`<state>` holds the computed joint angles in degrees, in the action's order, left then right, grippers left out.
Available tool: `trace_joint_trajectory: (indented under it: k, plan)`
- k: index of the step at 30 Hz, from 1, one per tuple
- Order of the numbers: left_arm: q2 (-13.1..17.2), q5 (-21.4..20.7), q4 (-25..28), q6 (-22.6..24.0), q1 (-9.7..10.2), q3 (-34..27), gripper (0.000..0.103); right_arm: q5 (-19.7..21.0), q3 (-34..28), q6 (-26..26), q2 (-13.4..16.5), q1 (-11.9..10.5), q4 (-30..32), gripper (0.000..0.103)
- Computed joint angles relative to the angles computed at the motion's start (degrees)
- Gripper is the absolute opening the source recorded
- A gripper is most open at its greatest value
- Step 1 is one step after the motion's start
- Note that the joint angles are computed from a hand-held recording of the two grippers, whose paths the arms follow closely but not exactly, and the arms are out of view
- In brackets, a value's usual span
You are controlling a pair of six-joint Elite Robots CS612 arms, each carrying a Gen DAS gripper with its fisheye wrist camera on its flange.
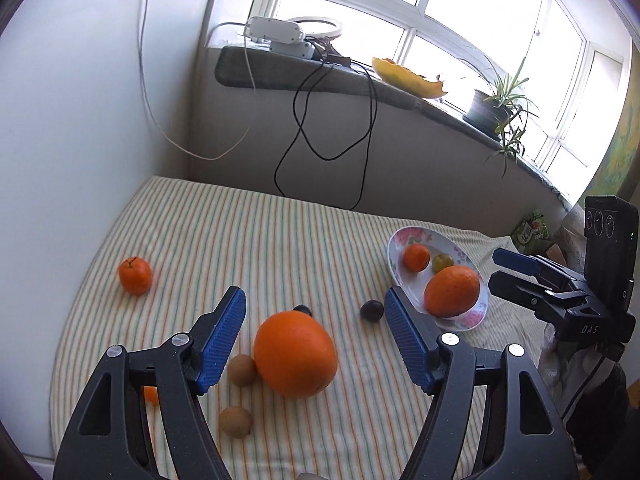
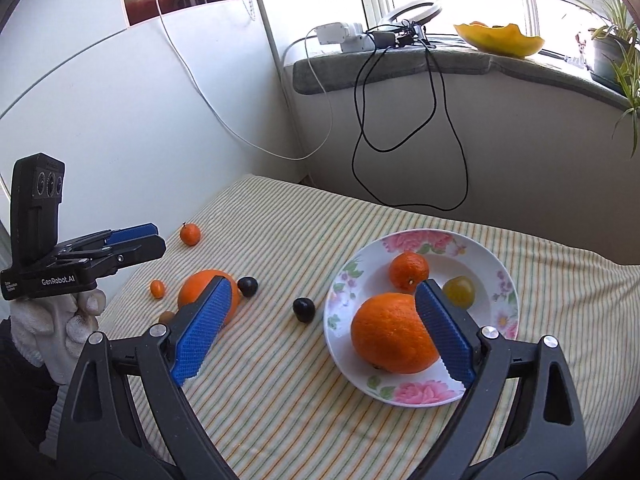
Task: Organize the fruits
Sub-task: 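Withdraw both tools from the plate toward the remaining fruit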
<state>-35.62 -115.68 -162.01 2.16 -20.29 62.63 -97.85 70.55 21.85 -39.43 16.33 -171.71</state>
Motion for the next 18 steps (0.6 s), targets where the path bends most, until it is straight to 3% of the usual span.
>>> trace_joint_trajectory:
  k: [5, 14, 18]
  plan:
    - [-0.71, 0.01, -0.59, 0.06, 0.51, 2.31, 0.072, 3.00, -1.89, 0.37, 0.91, 0.15, 1.56, 0.095]
    - [-1.03, 0.64, 0.93, 4.46, 0.14, 3.70, 0.072, 10.03, -6.40, 2.35, 3.37, 0.09, 4.67, 0.095]
    - [-0.93, 0.58, 0.89, 5.42, -0.11, 3.98, 0.072, 10.54, -8.31, 3.41, 4.54, 0.23, 5.89, 0.095]
